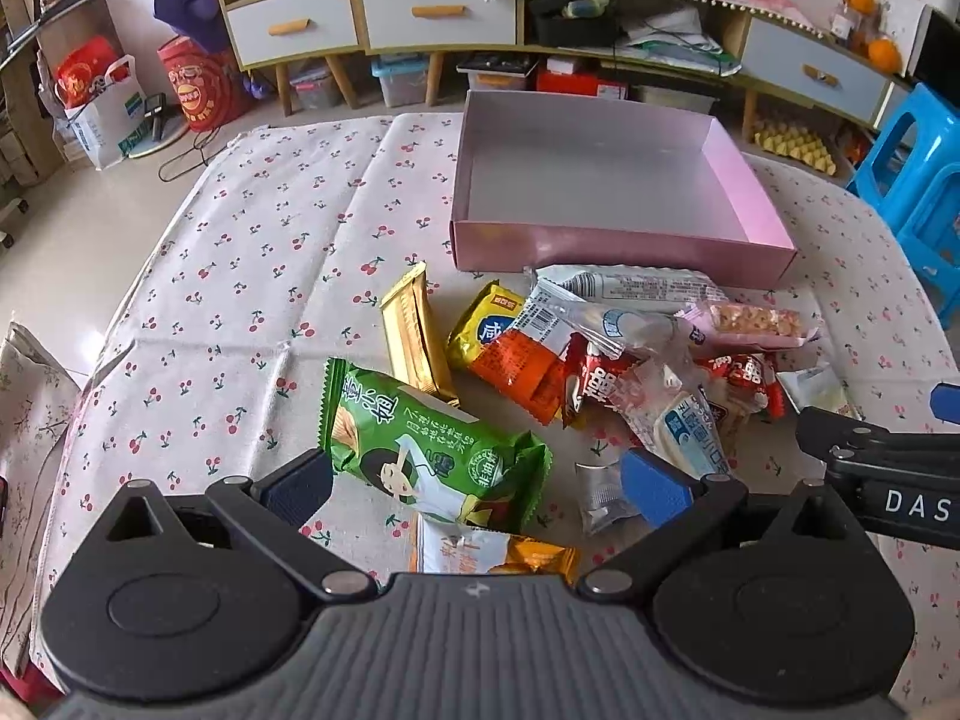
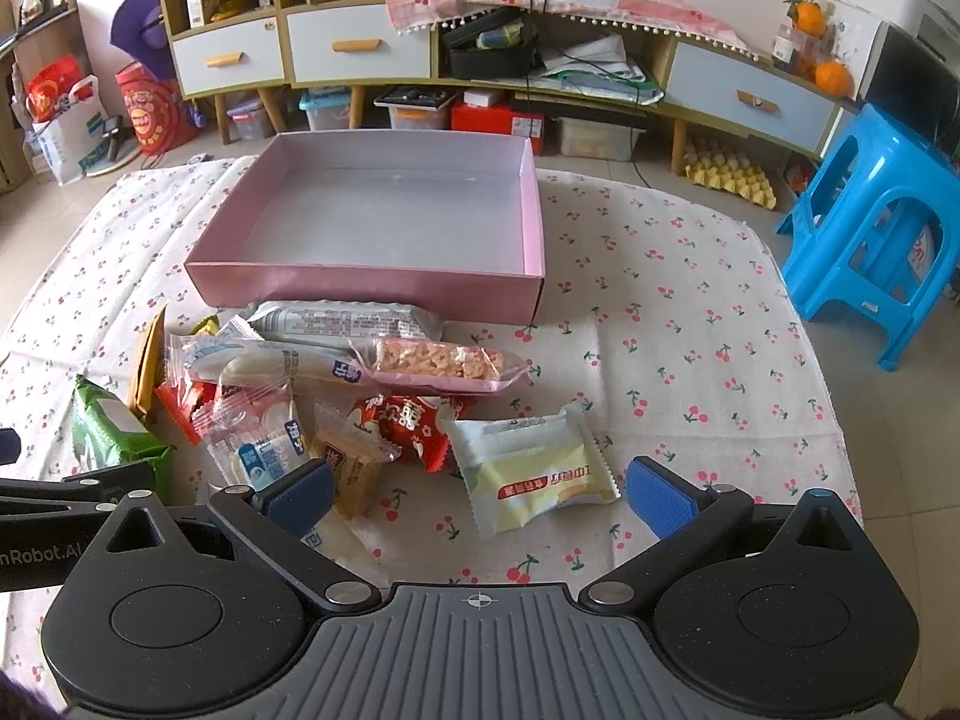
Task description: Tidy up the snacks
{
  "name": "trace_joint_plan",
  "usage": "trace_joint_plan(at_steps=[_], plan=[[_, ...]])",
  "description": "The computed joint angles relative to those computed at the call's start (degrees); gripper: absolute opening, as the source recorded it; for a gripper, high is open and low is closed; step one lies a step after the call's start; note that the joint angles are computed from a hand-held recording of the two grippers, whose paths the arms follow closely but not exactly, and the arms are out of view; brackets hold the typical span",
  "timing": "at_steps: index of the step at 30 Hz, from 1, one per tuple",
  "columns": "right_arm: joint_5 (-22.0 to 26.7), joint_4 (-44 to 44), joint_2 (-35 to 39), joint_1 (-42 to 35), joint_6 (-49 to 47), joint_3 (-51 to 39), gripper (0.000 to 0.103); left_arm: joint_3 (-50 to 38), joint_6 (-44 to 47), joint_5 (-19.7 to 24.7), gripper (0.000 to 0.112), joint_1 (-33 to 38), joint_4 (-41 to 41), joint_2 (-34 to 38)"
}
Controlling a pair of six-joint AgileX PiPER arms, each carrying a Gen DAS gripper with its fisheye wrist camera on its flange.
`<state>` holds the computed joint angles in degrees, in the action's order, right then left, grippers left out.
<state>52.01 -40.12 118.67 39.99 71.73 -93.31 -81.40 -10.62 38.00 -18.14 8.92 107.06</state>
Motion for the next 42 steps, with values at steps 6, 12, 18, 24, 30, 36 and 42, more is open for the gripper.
trace_joint_plan(at_steps=[6, 12, 18, 24, 30, 36, 42], plan=[[-0.05, -0.05, 0.01, 0.05, 0.10, 0.10, 0.103, -0.77, 0.82, 0.80, 0.103, 0.15, -0.80, 0.26], [0.00, 0.02, 0.14, 0.16, 0.09, 0.05, 0.103, -0.75, 0.54, 0.85, 0.103, 0.01, -0.57, 0.17], [0.11, 0.28, 0.34, 0.21, -0.10, -0.11, 0.103, -0.90, 0.82, 0.78, 0.103, 0.03, -0.72, 0.26], [0.12, 0.48, 0.47, 0.13, -0.35, -0.27, 0.103, -1.12, 1.11, 0.89, 0.103, 0.30, -1.01, 0.31], [0.06, 0.44, 0.42, 0.23, -0.25, -0.14, 0.103, -1.04, 0.76, 0.73, 0.103, 0.36, -0.78, 0.37], [0.21, 0.55, 0.46, 0.17, -0.41, -0.34, 0.103, -1.05, 0.74, 0.66, 0.103, 0.39, -0.67, 0.39], [-0.16, 1.68, 0.51, -0.19, -1.57, -0.45, 0.103, -1.23, 0.70, 0.76, 0.103, 0.54, -0.68, 0.41]])
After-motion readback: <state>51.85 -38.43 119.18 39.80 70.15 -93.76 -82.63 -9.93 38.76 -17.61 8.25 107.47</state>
